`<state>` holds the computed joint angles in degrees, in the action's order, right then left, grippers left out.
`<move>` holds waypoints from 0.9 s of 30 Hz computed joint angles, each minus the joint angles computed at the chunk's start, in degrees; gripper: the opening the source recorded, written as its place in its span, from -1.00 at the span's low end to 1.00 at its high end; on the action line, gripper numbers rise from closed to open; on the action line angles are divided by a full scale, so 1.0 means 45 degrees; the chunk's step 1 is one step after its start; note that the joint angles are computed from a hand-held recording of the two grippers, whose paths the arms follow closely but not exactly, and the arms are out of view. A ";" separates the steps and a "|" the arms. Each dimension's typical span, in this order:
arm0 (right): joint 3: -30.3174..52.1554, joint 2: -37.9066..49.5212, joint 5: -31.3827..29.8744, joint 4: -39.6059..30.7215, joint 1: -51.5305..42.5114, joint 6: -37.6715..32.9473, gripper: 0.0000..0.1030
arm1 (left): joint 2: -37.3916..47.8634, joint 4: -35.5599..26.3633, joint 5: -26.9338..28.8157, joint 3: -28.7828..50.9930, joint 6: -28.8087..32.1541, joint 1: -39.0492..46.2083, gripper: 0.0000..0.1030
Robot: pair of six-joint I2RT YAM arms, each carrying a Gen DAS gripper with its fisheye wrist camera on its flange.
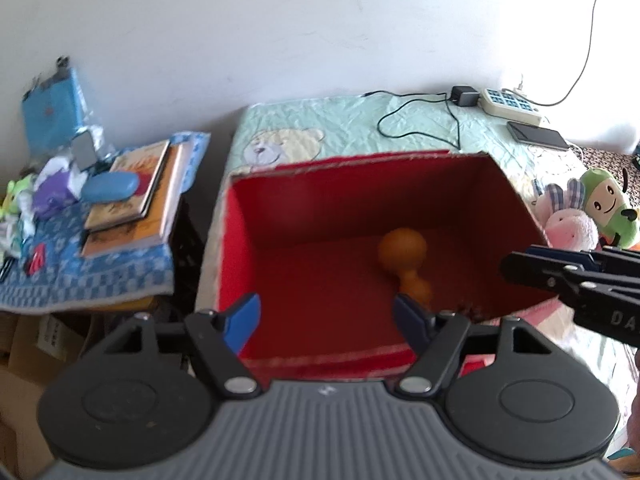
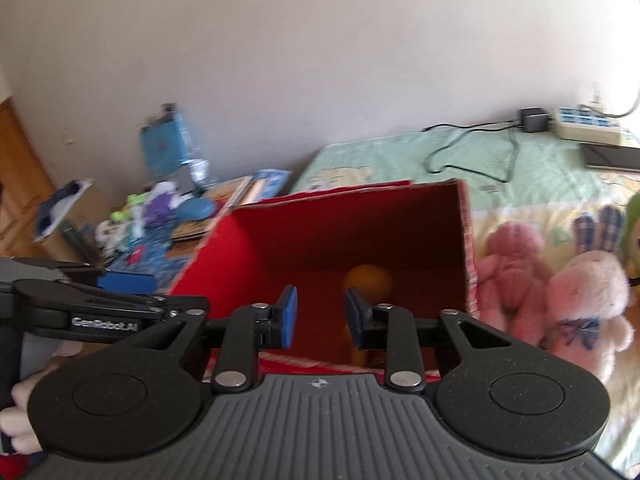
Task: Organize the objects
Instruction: 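Move the right gripper out of the box toward the clear tape roll, then close the right gripper on the rim of the clear tape roll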
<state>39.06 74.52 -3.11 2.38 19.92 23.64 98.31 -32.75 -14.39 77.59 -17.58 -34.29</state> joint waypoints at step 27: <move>0.0839 0.2057 -0.2313 -0.0786 0.1468 -0.0231 -0.42 | -0.1236 -0.0725 -0.0368 -0.2943 -0.2654 0.0062 0.60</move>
<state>42.84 83.78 -13.52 -1.15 26.53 22.61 92.74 -36.01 -16.05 64.35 -29.53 -34.01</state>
